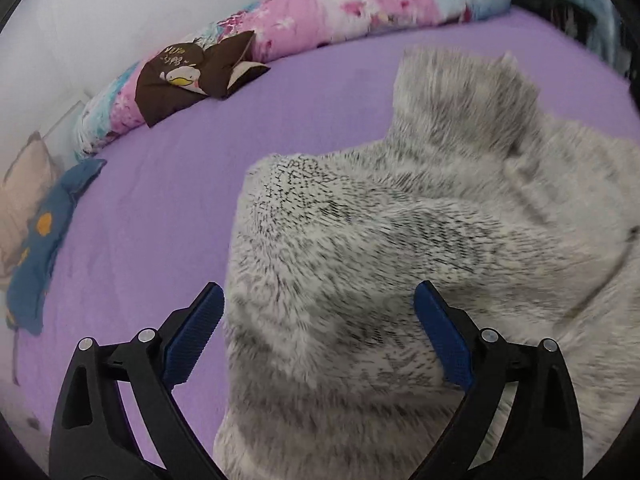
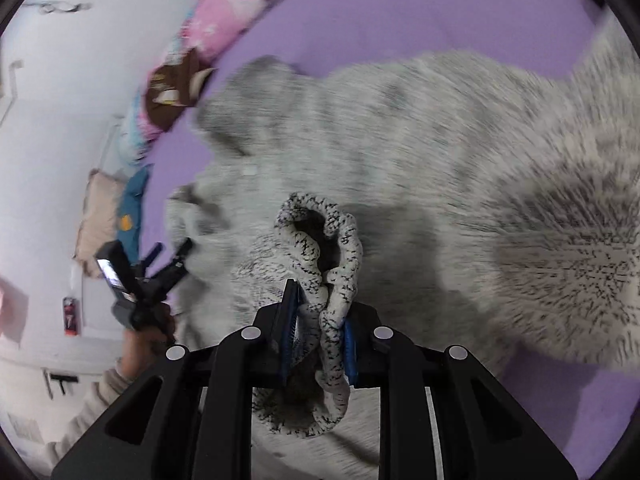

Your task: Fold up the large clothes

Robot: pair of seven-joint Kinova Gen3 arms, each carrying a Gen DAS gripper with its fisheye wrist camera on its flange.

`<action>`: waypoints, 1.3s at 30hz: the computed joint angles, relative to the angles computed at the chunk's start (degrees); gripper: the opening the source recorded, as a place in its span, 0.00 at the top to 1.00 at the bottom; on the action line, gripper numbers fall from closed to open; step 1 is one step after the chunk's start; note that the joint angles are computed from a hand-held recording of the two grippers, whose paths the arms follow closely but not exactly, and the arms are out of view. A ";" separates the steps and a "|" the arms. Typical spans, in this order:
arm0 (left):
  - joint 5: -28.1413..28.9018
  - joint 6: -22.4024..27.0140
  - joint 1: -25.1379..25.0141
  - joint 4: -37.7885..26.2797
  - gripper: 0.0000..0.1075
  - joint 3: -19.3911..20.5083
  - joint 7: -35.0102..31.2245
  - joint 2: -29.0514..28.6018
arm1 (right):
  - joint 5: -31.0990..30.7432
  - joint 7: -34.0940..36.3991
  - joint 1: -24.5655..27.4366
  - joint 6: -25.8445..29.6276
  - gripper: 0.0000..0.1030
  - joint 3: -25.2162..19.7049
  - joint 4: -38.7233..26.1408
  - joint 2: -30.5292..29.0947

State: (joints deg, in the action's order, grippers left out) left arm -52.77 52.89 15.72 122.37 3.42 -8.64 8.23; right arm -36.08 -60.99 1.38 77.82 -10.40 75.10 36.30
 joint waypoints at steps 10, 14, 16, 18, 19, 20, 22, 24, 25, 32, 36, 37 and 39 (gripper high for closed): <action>4.38 -14.13 -10.23 2.13 0.08 -5.62 -2.22 2.22 | 6.01 5.95 -2.34 -12.79 0.75 0.00 7.88 -1.21; 8.46 -15.40 -11.46 3.03 0.10 -6.08 -6.58 -2.13 | 7.03 6.44 -2.66 -14.29 0.61 0.01 9.43 -4.23; 7.96 -13.99 -10.91 3.62 0.10 -4.93 -5.58 -6.26 | 5.62 8.45 -1.47 -16.20 0.34 -0.34 11.50 -8.00; 9.12 -12.61 -10.57 4.06 0.10 -2.82 -6.48 -10.93 | 1.70 11.50 1.06 -18.63 0.18 -0.87 14.39 -13.01; 9.69 -11.71 -10.44 4.20 0.10 -1.38 -6.63 -12.88 | -0.63 13.07 2.00 -18.44 0.18 -0.85 15.13 -14.30; 10.39 -11.00 -10.39 4.20 0.10 -0.06 -7.01 -14.18 | -2.53 14.12 3.42 -17.32 0.17 -1.85 15.31 -15.04; 10.51 -9.59 -10.02 4.01 0.10 3.38 -6.79 -15.44 | -5.31 16.91 3.29 -14.59 0.16 -1.65 15.59 -16.36; 10.55 -9.53 -9.63 3.17 0.10 5.68 -6.74 -14.33 | -4.73 19.30 1.27 -14.77 0.14 -1.18 16.66 -17.31; 10.37 -9.73 -8.48 2.96 0.10 6.11 -6.18 -13.24 | -3.29 19.92 -0.86 -16.26 0.14 -1.00 17.75 -17.77; 10.36 -11.87 -2.40 3.10 0.10 3.42 -2.05 -4.80 | 10.08 9.04 -15.23 -29.79 0.14 6.46 24.50 -14.85; 9.55 -21.04 -6.92 7.01 0.08 3.09 0.77 -3.75 | 11.06 9.32 -10.30 -33.56 0.10 0.50 26.37 -13.81; 8.41 -22.28 -6.81 7.63 0.08 2.57 1.83 -3.78 | 12.56 8.62 -10.41 -33.85 0.09 -0.14 26.39 -14.06; 6.55 -21.96 -3.40 7.60 0.09 -0.24 1.88 -3.78 | 13.15 7.71 -10.93 -32.53 0.09 0.12 25.29 -14.19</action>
State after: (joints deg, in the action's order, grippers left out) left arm -46.22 30.93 12.32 129.97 3.18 -6.77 4.44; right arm -22.93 -53.28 -9.55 45.30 -10.28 100.40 22.11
